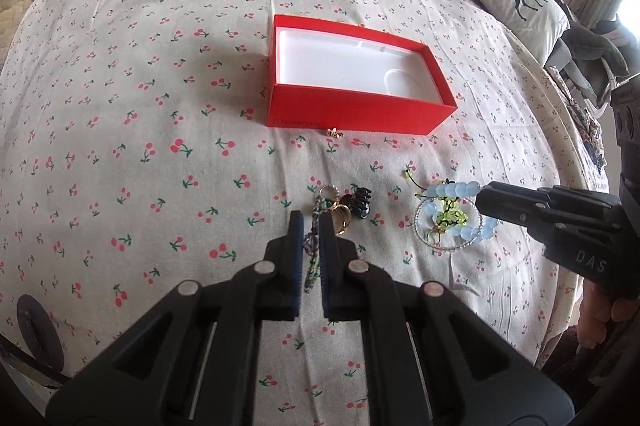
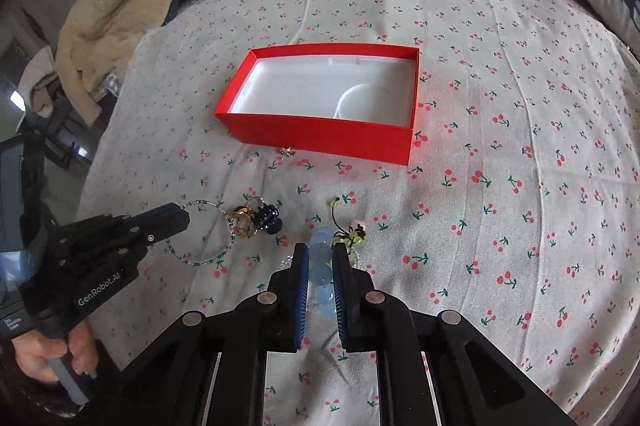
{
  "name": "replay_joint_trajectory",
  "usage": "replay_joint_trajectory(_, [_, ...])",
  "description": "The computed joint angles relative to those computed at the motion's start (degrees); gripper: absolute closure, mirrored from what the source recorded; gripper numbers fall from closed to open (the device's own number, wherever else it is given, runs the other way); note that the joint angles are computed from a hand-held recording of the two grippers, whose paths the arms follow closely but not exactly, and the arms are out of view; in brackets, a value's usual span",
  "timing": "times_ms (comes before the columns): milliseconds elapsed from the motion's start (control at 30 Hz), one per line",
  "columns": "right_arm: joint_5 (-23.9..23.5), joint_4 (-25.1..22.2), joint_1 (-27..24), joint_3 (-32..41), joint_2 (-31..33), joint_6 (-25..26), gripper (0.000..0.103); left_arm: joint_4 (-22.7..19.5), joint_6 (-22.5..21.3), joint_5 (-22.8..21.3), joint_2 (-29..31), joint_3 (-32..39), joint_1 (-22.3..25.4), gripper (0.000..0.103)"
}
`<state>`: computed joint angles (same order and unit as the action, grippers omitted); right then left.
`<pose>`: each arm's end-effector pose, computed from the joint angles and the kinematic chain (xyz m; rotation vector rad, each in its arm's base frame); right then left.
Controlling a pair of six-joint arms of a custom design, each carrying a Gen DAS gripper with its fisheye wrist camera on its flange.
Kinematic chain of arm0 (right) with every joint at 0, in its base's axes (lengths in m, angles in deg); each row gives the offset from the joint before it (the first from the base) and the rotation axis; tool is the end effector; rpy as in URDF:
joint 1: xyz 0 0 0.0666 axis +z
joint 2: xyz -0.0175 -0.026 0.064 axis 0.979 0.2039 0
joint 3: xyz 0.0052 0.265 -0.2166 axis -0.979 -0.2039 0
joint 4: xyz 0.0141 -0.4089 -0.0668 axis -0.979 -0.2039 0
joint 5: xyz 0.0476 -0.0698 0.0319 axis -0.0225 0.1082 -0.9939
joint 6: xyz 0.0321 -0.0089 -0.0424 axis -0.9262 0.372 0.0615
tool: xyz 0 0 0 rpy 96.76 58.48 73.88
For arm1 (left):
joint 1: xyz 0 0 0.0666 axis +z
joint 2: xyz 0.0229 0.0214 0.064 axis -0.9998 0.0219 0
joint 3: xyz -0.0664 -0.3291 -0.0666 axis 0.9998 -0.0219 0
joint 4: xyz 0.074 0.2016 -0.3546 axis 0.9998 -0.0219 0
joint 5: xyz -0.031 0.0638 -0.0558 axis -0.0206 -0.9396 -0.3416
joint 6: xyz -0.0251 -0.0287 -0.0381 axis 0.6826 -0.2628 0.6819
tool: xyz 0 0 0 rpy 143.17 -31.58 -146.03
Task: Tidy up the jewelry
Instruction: 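Carry both bracelets up and lower them into the red box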
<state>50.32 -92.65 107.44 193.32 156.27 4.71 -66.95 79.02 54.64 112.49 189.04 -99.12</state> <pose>0.5088 0.2880 0.5258 -0.2202 2.7031 0.4149 0.5224 -0.1031 0.4817 0.1810 2.6302 -0.3505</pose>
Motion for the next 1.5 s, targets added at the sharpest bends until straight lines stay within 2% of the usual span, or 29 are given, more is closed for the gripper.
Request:
replay_joint_trajectory(133, [-0.94, 0.92, -0.41, 0.74, -0.45, -0.54, 0.091, 0.29, 0.93, 0.67, 0.15, 1.35, 0.04, 0.095])
replay_joint_trajectory(333, [-10.33, 5.94, -2.17, -3.38, -3.70, -3.75, 0.091, 0.89, 1.86, 1.69, -0.16, 1.95, 0.14, 0.095])
replay_joint_trajectory(400, [-9.46, 4.96, -2.15, -3.21, -3.40, -3.64, 0.091, 0.89, 1.96, 1.65, -0.21, 1.80, 0.14, 0.095])
replay_joint_trajectory(533, [-3.50, -1.04, -2.07, -1.65, -0.34, -3.35, 0.091, 0.55, 2.13, 1.27, -0.30, 0.98, 0.05, 0.095])
replay_joint_trajectory(600, [-3.54, -1.44, -2.42, -2.37, -0.22, -4.05, 0.091, 0.45, 2.03, 1.20, -0.39, 0.72, -0.04, 0.095])
replay_joint_trajectory(800, [-15.91, 7.28, -2.97, -7.05, -5.54, -4.39, 0.091, 0.69, 2.12, 1.53, -0.59, 0.81, 0.07, 0.095])
replay_joint_trajectory(833, [-16.76, 8.42, -3.11, -7.72, -6.21, -4.76, 0.091, 0.65, 2.16, 1.50, -0.54, 0.83, 0.12, 0.095])
replay_joint_trajectory(867, [-15.33, 8.06, -3.06, -7.36, -6.19, -4.64, 0.091, 0.57, 2.18, 1.48, -0.46, 0.84, 0.18, 0.095])
replay_joint_trajectory(933, [-7.85, 3.58, -2.48, -4.11, -4.06, -3.53, 0.091, 0.41, 2.20, 1.31, -0.42, 0.76, 0.19, 0.095])
replay_joint_trajectory(967, [-5.78, 1.98, -2.55, -3.68, -3.37, -3.72, 0.091, 0.35, 2.18, 1.24, -0.42, 0.70, 0.20, 0.095])
replay_joint_trajectory(1033, [-6.56, 0.92, -3.45, -4.38, -2.99, -4.93, 0.091, 0.31, 2.16, 1.21, -0.52, 0.56, 0.19, 0.095])
replay_joint_trajectory(1233, [-7.09, 4.11, -3.86, -5.28, -4.97, -5.52, 0.091, 0.92, 2.21, 2.01, -0.63, 1.25, 0.41, 0.095])
replay_joint_trajectory(1500, [-5.01, 2.89, -3.42, 5.50, 0.34, -6.60, 0.091, 1.50, 3.85, 2.67, 1.91, 6.77, 0.16, 0.095])
